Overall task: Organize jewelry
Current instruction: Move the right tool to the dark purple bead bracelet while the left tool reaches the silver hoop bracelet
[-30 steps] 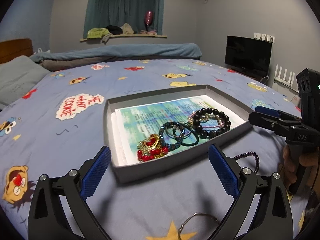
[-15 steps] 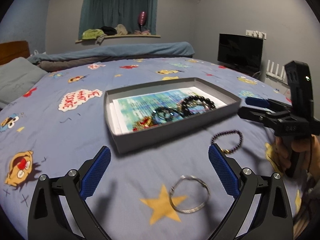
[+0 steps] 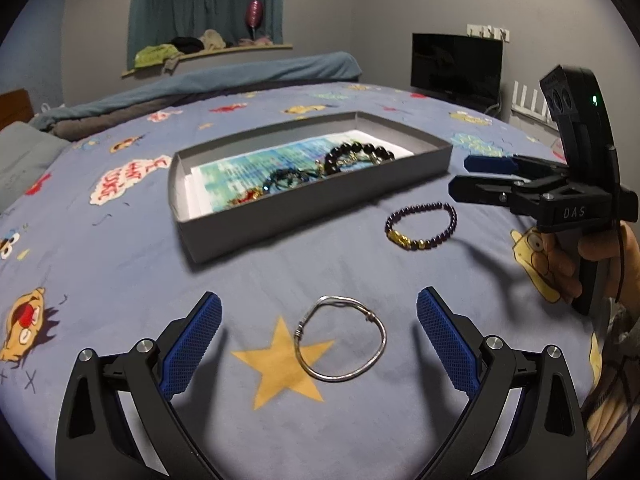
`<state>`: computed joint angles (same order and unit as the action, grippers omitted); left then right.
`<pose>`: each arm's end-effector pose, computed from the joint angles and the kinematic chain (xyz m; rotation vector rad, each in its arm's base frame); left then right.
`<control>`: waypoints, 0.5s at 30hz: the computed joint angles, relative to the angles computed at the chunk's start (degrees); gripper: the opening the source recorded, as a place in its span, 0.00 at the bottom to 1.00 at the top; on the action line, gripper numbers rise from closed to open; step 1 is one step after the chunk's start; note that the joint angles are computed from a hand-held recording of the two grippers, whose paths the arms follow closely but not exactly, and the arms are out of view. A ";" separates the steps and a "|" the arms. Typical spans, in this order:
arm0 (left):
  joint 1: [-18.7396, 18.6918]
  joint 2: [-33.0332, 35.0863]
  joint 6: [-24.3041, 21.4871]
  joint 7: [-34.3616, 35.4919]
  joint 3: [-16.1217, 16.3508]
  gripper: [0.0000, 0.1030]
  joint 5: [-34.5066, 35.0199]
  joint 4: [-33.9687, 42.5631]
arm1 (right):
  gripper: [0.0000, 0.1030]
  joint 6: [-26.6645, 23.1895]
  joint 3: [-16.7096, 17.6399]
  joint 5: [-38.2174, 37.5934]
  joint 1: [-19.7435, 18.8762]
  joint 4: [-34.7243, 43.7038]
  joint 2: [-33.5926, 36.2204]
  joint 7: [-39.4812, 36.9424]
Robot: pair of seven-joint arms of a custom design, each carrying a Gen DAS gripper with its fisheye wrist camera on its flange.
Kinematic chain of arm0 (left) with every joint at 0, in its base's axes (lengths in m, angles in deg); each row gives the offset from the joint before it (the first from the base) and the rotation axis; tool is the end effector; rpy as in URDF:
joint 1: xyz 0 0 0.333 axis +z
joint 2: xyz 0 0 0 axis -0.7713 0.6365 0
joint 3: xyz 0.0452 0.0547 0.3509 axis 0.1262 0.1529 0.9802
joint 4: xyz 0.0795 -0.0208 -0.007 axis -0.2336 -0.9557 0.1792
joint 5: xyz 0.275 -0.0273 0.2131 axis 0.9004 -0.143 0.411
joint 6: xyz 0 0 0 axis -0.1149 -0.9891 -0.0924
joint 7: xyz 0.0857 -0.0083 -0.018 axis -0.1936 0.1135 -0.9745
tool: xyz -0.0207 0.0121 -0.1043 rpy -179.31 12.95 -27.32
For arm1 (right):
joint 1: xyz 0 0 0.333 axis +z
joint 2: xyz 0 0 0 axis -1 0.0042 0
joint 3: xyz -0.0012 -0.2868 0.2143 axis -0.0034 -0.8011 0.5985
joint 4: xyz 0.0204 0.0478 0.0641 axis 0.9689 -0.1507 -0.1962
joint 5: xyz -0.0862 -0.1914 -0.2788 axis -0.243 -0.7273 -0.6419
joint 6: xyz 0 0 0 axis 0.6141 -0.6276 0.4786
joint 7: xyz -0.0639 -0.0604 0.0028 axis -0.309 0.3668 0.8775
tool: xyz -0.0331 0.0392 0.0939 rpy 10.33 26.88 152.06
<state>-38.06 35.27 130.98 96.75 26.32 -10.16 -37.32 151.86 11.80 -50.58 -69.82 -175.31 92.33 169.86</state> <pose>0.6917 -0.2008 0.3561 -1.0733 2.2715 -1.1328 0.6881 0.2206 0.3883 -1.7080 1.4285 -0.6713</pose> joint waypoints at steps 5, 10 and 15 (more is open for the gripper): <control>-0.82 -0.19 -2.04 1.25 0.66 0.85 0.28 0.29 | 0.95 -1.58 2.68 -1.16 -2.13 0.10 -0.06 -0.48; -0.50 -0.66 -6.38 3.58 0.25 0.63 -3.15 0.70 | 0.94 -3.08 5.12 -2.81 -3.84 0.50 -0.02 -1.60; -0.27 -1.38 -5.38 5.49 0.28 0.65 -5.98 -0.66 | 0.94 -5.23 7.25 -4.04 -5.18 1.33 0.23 -3.09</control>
